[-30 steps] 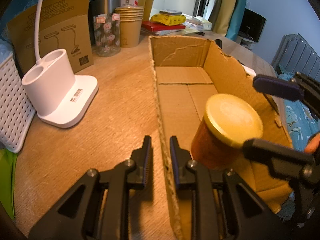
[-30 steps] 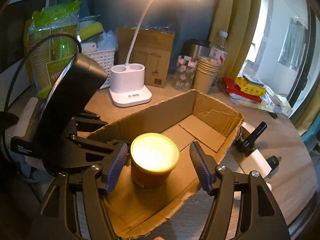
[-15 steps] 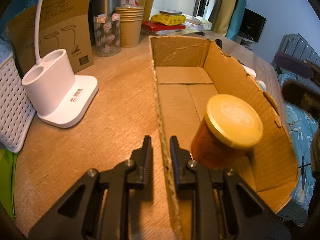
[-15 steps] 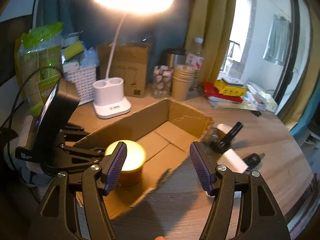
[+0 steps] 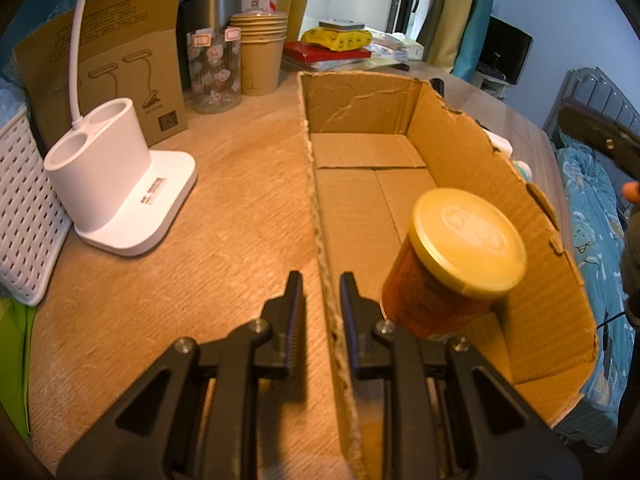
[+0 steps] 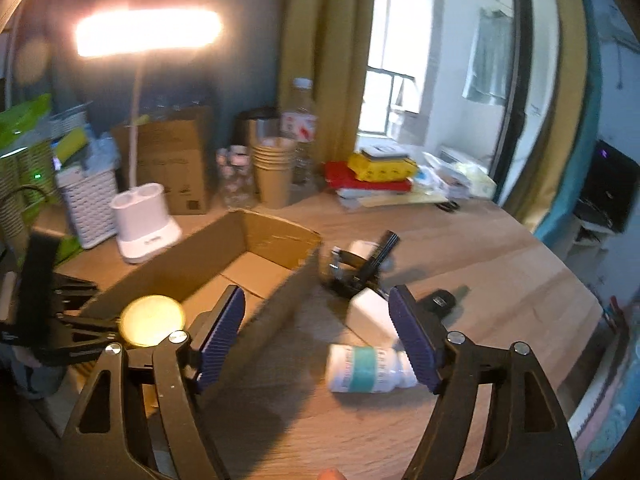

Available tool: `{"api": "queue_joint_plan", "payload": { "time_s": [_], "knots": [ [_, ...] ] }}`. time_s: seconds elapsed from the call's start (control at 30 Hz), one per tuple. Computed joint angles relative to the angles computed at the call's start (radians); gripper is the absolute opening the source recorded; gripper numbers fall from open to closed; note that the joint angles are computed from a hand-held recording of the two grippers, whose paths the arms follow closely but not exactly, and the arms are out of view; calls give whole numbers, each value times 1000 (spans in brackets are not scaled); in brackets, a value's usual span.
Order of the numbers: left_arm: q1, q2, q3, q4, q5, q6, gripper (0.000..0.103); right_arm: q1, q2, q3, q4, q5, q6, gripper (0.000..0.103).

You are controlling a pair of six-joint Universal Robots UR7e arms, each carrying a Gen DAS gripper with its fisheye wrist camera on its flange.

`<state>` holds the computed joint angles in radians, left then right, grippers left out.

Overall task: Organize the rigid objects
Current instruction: 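Lower the jar into the cardboard box and open the right tool, then grasp the white pill bottle with the right tool and lift it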

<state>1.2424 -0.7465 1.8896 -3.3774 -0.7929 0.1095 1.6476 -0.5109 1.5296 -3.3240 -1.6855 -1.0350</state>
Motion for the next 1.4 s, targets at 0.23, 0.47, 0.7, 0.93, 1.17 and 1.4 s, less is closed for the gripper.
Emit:
{"api": "queue_joint_plan", "payload": {
  "time_s": [0.23, 0.47, 0.7, 0.93, 1.17, 1.4],
  "knots": [
    [0, 0, 0, 0, 0, 0, 21, -16, 53, -81, -1, -98, 44, 78],
    [1, 0, -1, 0, -1, 0, 21, -38, 80, -144, 89, -134, 95, 83],
    [0, 0, 1, 0, 0, -1, 21, -52, 109, -176, 71, -150, 132, 86],
    [0, 0, 1, 0, 0, -1, 21, -59, 115, -200, 133, -138, 148, 86],
    [1, 2, -1, -1, -1, 1, 21, -58, 133, -213, 153, -162, 130, 87],
    [1, 1, -1, -1, -1, 1, 21, -58, 136, -224, 155, -183, 148, 86]
  ]
}}
